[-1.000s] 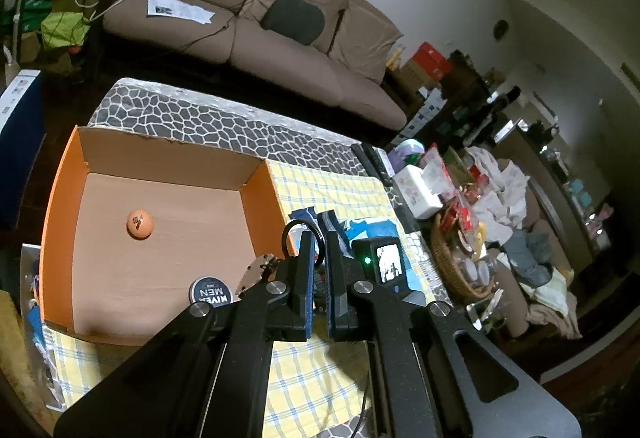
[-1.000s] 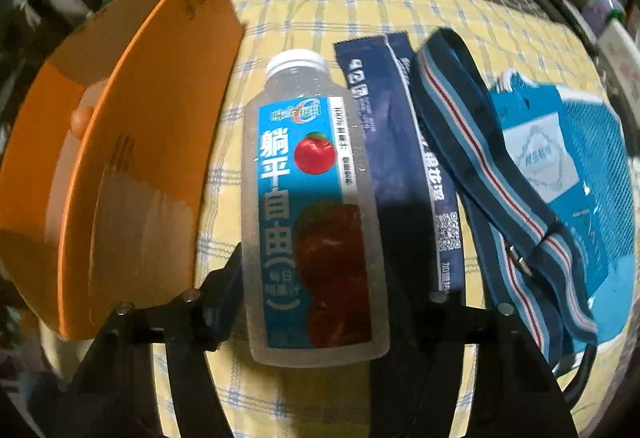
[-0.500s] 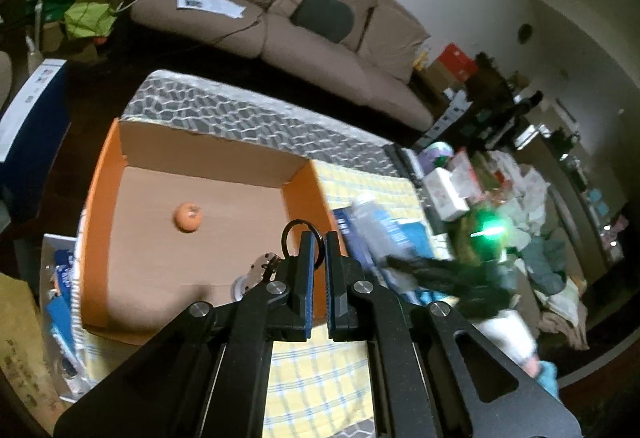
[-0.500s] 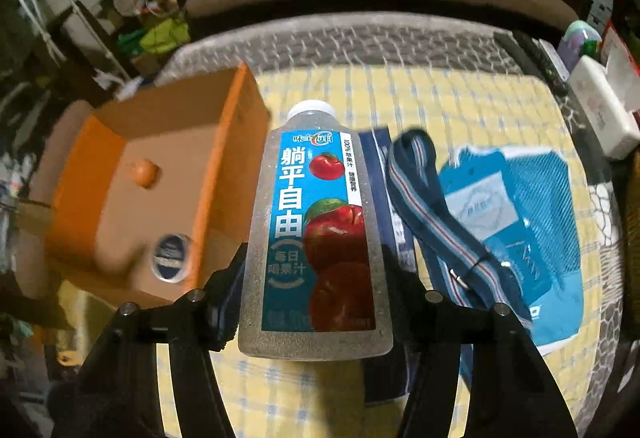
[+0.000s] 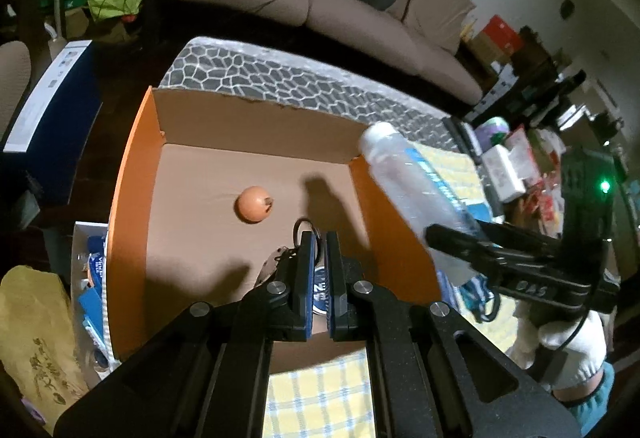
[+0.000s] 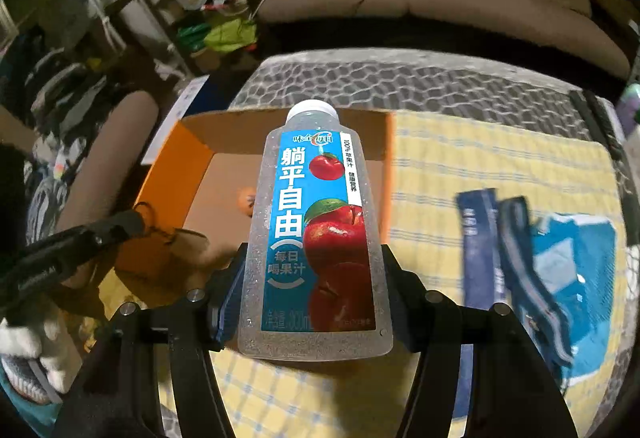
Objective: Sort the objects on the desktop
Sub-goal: 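Release the keychain and juice bottle into the orange box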
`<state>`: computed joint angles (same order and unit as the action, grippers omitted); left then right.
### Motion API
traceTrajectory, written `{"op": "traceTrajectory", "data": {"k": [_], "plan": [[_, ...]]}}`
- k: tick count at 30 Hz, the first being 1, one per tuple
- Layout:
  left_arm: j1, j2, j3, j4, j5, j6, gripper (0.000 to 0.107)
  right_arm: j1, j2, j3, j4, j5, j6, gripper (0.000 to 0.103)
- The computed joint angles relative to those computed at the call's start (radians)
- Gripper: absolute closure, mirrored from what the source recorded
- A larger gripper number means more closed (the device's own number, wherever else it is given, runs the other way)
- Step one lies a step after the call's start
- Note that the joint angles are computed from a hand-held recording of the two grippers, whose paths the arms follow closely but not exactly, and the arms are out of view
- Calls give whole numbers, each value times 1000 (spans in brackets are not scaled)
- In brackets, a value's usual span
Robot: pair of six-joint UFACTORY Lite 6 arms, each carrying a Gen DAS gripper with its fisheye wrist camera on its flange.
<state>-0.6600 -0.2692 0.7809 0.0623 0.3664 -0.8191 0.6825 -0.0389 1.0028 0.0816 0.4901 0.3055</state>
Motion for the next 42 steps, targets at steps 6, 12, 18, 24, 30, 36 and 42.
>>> {"op": "traceTrajectory", "data": {"k": [6,12,18,24,30,36,42], "plan": [[54,87,7,-153,-59,193,103,52,265,144,-66,-41,68,41],[114,108,-34,-404,-101,464,103,76,494,335,-196,33,143,42],[160,101,-74,-565,-103,642,103,83,615,436,-283,96,192,41],[163,98,-87,-543,-101,621,103,110,647,460,-379,129,253,41],[151,101,-97,-512,-100,588,103,111,620,431,-396,117,279,41],[150,104,-109,-533,-101,597,102,105,565,382,-420,123,309,37],[123,89,-105,-452,-89,505,98,113,506,348,-429,126,325,37]]}}
